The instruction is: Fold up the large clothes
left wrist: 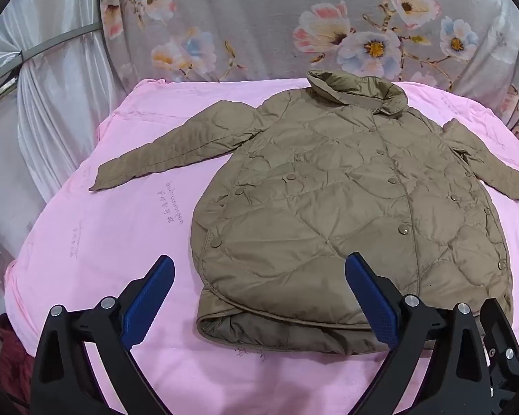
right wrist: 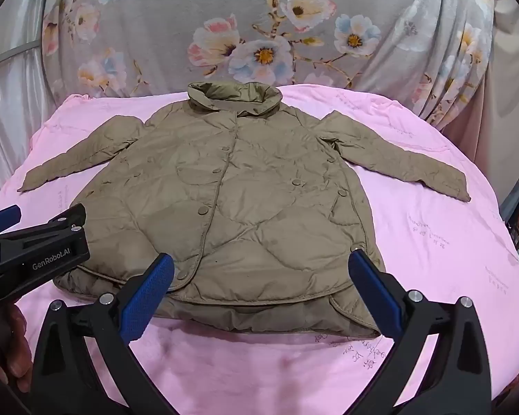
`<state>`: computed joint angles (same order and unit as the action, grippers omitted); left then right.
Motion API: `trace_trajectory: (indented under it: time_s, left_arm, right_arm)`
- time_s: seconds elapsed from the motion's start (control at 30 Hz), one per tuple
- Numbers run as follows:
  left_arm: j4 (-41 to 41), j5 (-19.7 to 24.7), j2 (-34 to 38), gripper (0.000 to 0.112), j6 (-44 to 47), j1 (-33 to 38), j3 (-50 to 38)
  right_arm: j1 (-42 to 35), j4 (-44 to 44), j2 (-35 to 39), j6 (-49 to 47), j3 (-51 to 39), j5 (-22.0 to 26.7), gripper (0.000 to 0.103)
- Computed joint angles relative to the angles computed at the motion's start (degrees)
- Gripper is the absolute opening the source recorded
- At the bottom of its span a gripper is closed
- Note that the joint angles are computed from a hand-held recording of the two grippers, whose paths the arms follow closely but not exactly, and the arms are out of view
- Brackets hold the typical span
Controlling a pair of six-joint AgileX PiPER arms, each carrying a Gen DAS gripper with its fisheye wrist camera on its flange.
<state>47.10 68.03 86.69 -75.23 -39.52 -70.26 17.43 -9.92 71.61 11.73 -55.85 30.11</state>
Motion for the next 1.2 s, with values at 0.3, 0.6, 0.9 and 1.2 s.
trace_trajectory:
  time_s: [0.3,0.6,0.9,1.2]
  left_arm:
    - [1.1,-0.7,-1.5,0.097,-2.1,0.0,2.8]
    - [0.9,-0.3,-1.1,0.096,-2.1,0.0,2.3]
    - [0.5,0.8,-0.5,0.095,-2.1,-0.5,1.4]
    - [0.8,1.2,-0.9,0.095,-2.3,-0.6,1.7]
  right_arm:
    - [-0.2,0.5,-0.3,-0.2,0.3,-0.5,0.098]
    - [-0.6,1.5,-0.4,-1.1,0.3,-0.5,0.098]
    - [0.2,0.8,-0.7,-0.8,-0.5,0.2,0.098]
    - [0.7,0.0,-0.7,0.5,-0.9,0.6,0.098]
